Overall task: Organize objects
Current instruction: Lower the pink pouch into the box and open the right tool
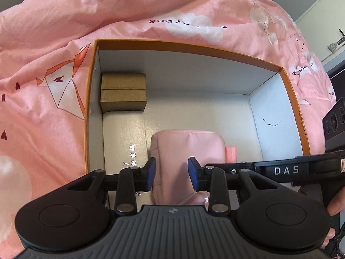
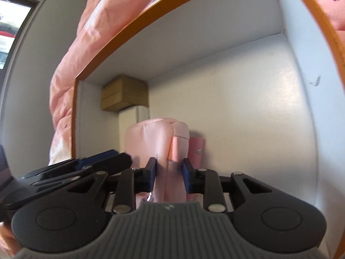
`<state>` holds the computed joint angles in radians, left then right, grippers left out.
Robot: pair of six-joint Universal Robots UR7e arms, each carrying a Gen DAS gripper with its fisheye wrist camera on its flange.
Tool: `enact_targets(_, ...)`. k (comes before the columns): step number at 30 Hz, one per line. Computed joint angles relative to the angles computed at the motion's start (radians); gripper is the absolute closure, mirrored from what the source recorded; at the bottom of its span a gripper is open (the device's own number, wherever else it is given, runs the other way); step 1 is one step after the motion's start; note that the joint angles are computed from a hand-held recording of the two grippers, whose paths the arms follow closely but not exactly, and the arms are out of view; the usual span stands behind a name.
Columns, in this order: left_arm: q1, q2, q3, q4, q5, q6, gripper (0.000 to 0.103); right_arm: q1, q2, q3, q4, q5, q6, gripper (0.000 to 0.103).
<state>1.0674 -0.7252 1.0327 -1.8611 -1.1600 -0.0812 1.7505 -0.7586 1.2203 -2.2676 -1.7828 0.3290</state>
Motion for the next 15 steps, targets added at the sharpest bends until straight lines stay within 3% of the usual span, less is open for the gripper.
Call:
enact_targets(3,0.001,-0.003,0.009,-0.002,0.003,0.006,0.069,-0.011,0.012,-0.010,0.029,0.042,0.060,0.077)
enact_targets(7,0.000,-0.006,0.023,0.015,0.013,0.018,0.076,0.014,0.029,-0.019,0.018,-0.065,-0.012,0.078)
enact_targets(15,-0.006,-0.012,0.057,0.000,0.044,0.024,0.081,0.014,0.029,-0.024,0.037,-0.071,-0.047,0.075)
